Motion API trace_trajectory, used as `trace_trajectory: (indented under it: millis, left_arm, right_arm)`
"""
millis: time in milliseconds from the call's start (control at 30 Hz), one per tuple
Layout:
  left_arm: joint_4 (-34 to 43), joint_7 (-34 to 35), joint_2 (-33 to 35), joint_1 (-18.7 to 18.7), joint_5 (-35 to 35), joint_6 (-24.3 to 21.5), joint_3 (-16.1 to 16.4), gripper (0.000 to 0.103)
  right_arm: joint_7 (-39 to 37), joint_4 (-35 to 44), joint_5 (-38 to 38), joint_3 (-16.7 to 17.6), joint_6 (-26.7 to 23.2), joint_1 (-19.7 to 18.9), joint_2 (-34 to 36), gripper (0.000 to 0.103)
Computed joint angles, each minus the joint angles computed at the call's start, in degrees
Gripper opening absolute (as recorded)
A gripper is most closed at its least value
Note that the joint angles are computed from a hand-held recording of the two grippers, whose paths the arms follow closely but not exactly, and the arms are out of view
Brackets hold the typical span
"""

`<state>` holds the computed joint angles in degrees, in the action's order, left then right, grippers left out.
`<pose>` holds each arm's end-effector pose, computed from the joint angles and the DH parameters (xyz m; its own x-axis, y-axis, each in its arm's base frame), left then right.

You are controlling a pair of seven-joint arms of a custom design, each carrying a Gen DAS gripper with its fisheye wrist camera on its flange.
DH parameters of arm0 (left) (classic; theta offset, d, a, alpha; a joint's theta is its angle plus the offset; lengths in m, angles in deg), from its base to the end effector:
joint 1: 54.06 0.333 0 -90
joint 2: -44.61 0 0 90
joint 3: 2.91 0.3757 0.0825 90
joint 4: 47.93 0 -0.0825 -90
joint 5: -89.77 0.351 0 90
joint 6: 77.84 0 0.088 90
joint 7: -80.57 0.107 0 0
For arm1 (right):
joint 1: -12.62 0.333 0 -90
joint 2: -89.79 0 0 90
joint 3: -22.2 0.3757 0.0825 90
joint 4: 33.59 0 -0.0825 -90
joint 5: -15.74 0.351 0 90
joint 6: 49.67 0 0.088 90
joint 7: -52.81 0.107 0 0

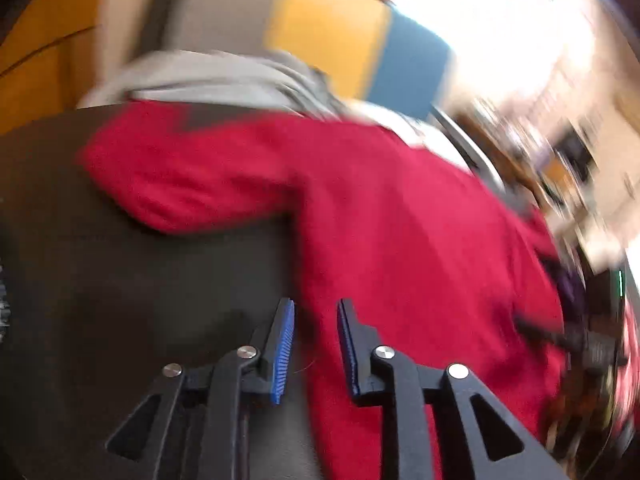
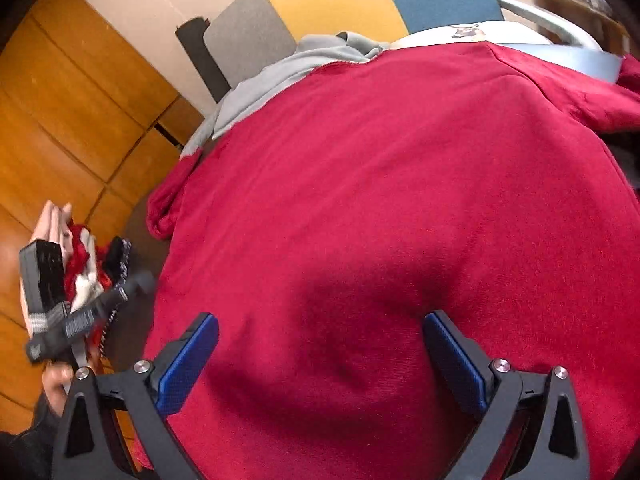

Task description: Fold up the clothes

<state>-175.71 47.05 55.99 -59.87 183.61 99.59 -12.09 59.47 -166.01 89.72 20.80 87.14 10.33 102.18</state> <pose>0.4772 -0.2102 0.3898 0.1657 -0.9315 0.3237 -0.7495 -0.3323 -0.5726 0.5080 -0.0238 0.3285 0.4165 -0.7588 -0.5008 -0.8557 -0.1411 -0.4978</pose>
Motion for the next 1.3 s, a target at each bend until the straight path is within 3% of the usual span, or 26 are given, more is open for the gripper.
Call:
trace_trajectory:
  millis: [67,167,200,267,400,433,467,500,533,633,700,733,833,933,1067,1200,1300]
  left_arm:
    - [-2.45,8.57,-1.22,2.16,-12.07,-0.99,1.84,0.028]
    - [-3.36,13.26,-1.26,4.44,-22.25,-0.20,5.04,0.036]
    - [-3.37,17.45,-0.69,5.72,-27.51,0.50,4.83,0.045]
    - [-2.94,28.17,0.76,8.97,-38.80,0.14,1.51,0.049]
    - [4.47,46.00,6.53,11.94,-55.91,-13.67,-5.30,0.049]
    - [6.36,47.75,8.11,11.24,-57.28,-16.61,-5.06,0.049]
    - [7.87,47.38,9.44,9.40,-56.48,-18.55,-3.45,0.048]
    - [8.62,46.39,10.05,7.88,-55.75,-19.10,-1.75,0.039]
    - [8.59,44.61,9.90,6.59,-54.93,-18.26,0.15,0.016]
    - [8.19,37.88,8.69,2.10,-50.83,-15.74,7.06,0.011]
    - [8.25,31.30,6.70,-1.45,-43.95,-15.75,12.59,0.011]
    - [8.47,29.96,5.93,-1.57,-42.16,-16.39,13.29,0.011]
    - [10.02,28.74,5.03,-0.74,-39.36,-20.93,12.91,0.011]
    - [12.50,31.90,6.32,1.05,-41.20,-26.67,11.06,0.013]
    - [10.65,39.13,7.03,6.17,-54.60,-22.28,7.31,0.024]
    - [6.57,37.44,3.74,4.63,-55.29,-20.69,8.30,0.027]
    - [4.58,36.02,0.65,2.31,-50.69,-22.95,8.58,0.027]
  right_arm:
    - [-0.56,-0.76,0.85,-0.07,-0.91,-0.34,-0.82,0.103]
    - [-2.86,-1.79,1.70,0.29,1.25,0.72,-1.78,0.103]
    - [-3.61,-1.91,1.77,0.57,2.96,1.47,-2.00,0.103]
    - [-5.49,-2.41,2.40,0.97,5.79,2.59,-2.39,0.103]
    - [-6.88,-2.91,2.70,1.03,8.44,3.53,-2.73,0.103]
    - [-7.02,-2.97,2.69,1.05,8.90,3.69,-2.79,0.103]
    - [-6.82,-2.85,2.64,1.12,9.10,3.86,-2.80,0.103]
    - [-6.54,-2.66,2.54,1.19,9.25,4.03,-2.73,0.103]
    - [-6.04,-2.24,2.29,1.29,9.29,4.21,-2.46,0.103]
    - [-3.60,-1.23,-0.41,1.22,8.16,4.25,-2.05,0.103]
    - [-1.19,-0.09,-2.33,1.09,5.04,3.67,-1.73,0.103]
    - [-0.11,0.52,-3.17,1.08,3.44,3.41,-1.53,0.103]
    - [1.87,1.84,-4.50,2.00,0.11,3.86,-0.85,0.103]
    - [1.66,1.37,-4.94,3.37,0.31,5.76,-0.88,0.103]
    - [1.58,0.63,-2.79,4.48,1.45,7.89,-1.07,0.103]
    - [-0.55,0.16,-0.55,4.51,2.71,8.78,-1.17,0.103]
    - [0.25,1.01,-1.14,2.98,-3.98,6.37,-0.79,0.103]
